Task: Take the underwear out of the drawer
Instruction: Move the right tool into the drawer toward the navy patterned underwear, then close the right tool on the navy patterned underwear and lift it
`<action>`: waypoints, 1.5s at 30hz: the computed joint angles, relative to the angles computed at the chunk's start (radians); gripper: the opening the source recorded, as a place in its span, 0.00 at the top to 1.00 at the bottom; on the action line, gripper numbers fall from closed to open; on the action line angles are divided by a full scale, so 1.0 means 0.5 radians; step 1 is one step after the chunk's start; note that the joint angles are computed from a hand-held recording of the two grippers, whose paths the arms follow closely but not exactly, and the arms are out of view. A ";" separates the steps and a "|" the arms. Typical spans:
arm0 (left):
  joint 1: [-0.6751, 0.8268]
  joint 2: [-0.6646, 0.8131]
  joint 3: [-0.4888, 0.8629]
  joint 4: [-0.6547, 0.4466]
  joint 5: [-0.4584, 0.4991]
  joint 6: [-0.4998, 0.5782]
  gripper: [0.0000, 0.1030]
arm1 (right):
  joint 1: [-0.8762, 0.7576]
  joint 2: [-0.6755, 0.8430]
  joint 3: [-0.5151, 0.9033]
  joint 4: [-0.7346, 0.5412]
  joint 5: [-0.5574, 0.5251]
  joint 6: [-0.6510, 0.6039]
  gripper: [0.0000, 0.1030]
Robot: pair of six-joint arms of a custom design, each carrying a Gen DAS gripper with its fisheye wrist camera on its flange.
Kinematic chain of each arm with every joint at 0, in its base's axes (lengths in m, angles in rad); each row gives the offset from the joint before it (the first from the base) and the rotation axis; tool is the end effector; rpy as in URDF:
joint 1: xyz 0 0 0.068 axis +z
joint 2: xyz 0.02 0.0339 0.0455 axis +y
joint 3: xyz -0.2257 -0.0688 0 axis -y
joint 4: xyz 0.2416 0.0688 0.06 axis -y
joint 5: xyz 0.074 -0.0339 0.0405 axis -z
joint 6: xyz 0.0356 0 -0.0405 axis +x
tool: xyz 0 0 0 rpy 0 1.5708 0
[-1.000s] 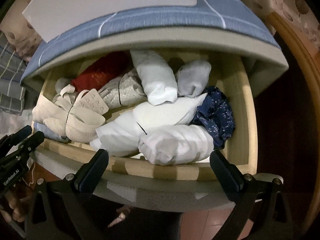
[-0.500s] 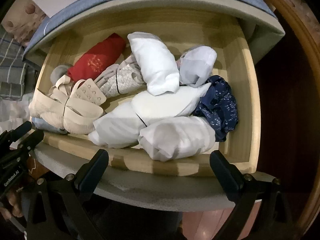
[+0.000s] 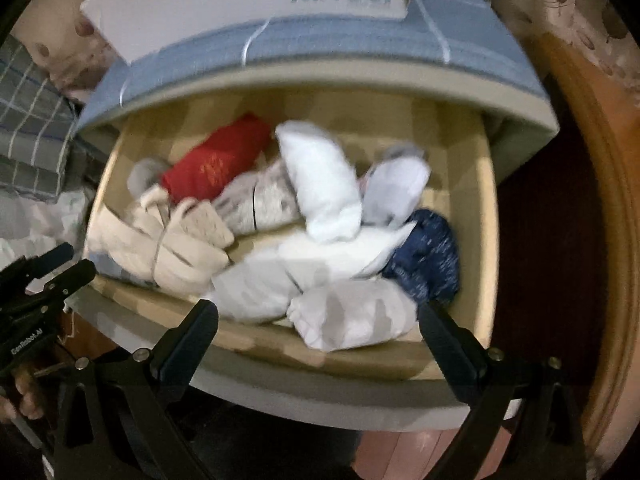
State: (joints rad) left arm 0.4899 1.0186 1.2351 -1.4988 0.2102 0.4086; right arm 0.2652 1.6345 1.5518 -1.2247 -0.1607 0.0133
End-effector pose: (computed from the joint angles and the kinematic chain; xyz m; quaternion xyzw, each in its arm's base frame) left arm 0.1408 0.0667 0.3118 -0.0249 0.9840 -0.0314 0.1739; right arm 0.2962 0.0864 0.2732 -0.1346 0.9790 0.0970 0.1186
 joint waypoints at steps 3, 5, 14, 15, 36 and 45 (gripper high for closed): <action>0.058 0.072 0.154 -0.033 0.019 0.011 0.45 | -0.093 0.118 0.246 -0.156 -0.018 -0.062 0.04; 0.073 0.103 0.217 -0.051 0.018 0.015 0.45 | -0.118 0.219 0.415 -0.241 0.021 -0.102 0.04; 0.185 0.159 0.197 -0.029 -0.046 0.065 0.45 | -0.307 0.307 0.577 -0.485 0.084 -0.319 0.32; 0.189 0.158 0.181 -0.025 -0.050 0.068 0.45 | -0.307 0.333 0.560 -0.474 0.083 -0.319 0.37; 0.149 0.242 0.082 0.042 -0.145 0.095 0.45 | -0.013 0.722 0.388 -0.282 0.653 -0.633 0.49; 0.074 0.263 0.053 0.075 -0.170 0.036 0.45 | 0.034 0.649 0.094 -0.115 0.705 -0.662 0.48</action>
State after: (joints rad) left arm 0.5270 1.1498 1.2615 -1.4615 0.1253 0.4266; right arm 0.2824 1.9588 1.5989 -1.2824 0.1916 -0.3178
